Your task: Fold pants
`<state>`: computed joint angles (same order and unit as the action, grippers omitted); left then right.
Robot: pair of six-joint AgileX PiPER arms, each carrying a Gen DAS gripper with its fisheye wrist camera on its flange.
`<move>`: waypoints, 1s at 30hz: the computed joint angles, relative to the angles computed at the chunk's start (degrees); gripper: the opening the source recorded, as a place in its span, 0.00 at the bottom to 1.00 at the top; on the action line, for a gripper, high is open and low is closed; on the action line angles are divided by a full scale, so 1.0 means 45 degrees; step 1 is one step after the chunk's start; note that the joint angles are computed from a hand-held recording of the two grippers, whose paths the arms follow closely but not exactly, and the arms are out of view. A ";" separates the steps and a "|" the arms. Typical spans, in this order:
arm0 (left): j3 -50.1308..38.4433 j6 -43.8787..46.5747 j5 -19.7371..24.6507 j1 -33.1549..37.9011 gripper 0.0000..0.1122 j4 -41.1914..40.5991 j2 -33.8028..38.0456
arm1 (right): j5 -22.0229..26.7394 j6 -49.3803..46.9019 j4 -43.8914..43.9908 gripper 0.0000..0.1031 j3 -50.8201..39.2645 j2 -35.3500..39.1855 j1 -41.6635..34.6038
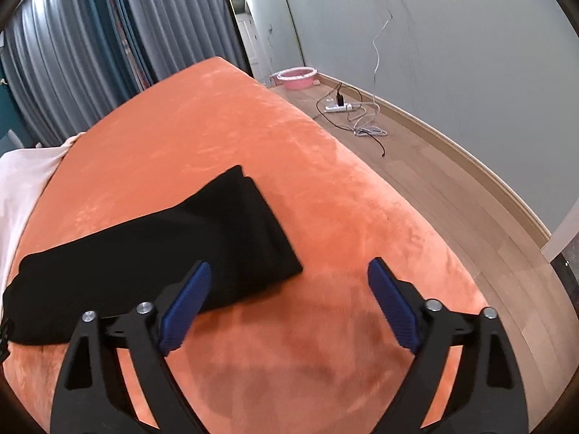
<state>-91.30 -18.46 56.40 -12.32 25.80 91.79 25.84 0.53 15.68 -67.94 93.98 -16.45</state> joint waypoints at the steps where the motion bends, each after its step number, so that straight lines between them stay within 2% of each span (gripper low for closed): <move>1: 0.0177 0.0019 -0.0167 0.0167 0.86 -0.0010 -0.0077 | 0.0182 -0.0319 0.0324 0.84 -0.0351 0.0393 -0.0049; 5: 0.0705 0.0305 -0.0644 0.1113 0.86 -0.0193 -0.0235 | 0.0855 -0.2402 0.3139 0.86 -0.1175 0.1725 -0.0464; 7: 0.0711 0.0520 -0.0639 0.1667 0.86 -0.0573 -0.0204 | 0.0117 -0.1894 0.2428 0.85 -0.1035 0.1833 -0.0061; 8: 0.0730 0.0638 -0.0669 0.1997 0.86 -0.0823 -0.0211 | 0.0034 -0.1112 0.1484 0.80 -0.1156 0.1888 0.0179; 9: 0.0733 0.0762 -0.0713 0.2303 0.86 -0.1064 -0.0209 | -0.0144 -0.0821 0.1050 0.74 -0.1117 0.1889 0.0336; 10: 0.0703 0.0889 -0.0739 0.2536 0.86 -0.1308 -0.0187 | -0.0216 -0.0941 0.1125 0.62 -0.1111 0.1903 0.0358; 11: 0.0719 0.1150 -0.0846 0.2923 0.86 -0.1679 -0.0153 | -0.0142 -0.1393 0.1709 0.42 -0.1200 0.1938 0.0348; 13: 0.0743 0.1469 -0.1029 0.3384 0.86 -0.2056 -0.0082 | 0.0643 -0.3169 0.4061 0.20 -0.1567 0.2178 -0.0028; 15: 0.0728 0.2089 -0.1251 0.4133 0.86 -0.2676 0.0070 | 0.0885 -0.3738 0.5619 0.19 -0.1555 0.1962 -0.0073; 18: 0.0223 0.3483 -0.1299 0.5407 0.86 -0.4019 0.0504 | 0.1142 -0.4305 0.7470 0.19 -0.1631 0.1279 0.0726; 21: -0.0470 0.4874 -0.1311 0.6719 0.86 -0.5203 0.0979 | 0.1191 -0.3444 0.7393 0.19 -0.2607 0.1210 0.2497; 23: -0.0969 0.5698 -0.1322 0.7623 0.86 -0.5900 0.1279 | 0.1355 -0.2650 0.7215 0.19 -0.3888 0.1790 0.4006; 25: -0.1580 0.6576 -0.1147 0.8557 0.86 -0.6765 0.1671 | 0.1465 -0.1425 0.6233 0.19 -0.5429 0.2676 0.5497; 26: -0.2079 0.7055 -0.0918 0.9105 0.86 -0.7260 0.2000 | 0.1665 -0.0327 0.5110 0.19 -0.6665 0.3413 0.6431; 28: -0.3206 0.7799 -0.0417 1.0130 0.86 -0.8071 0.2750 | 0.2340 0.1636 0.3014 0.19 -0.9211 0.5010 0.7965; 30: -0.4110 0.8189 -0.0039 1.0857 0.86 -0.8579 0.3333 | 0.3322 0.2923 0.1749 0.19 -1.1757 0.6648 0.9124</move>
<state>-109.79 18.39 56.22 36.53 -12.80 106.79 40.79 13.68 23.55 -120.84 123.90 24.61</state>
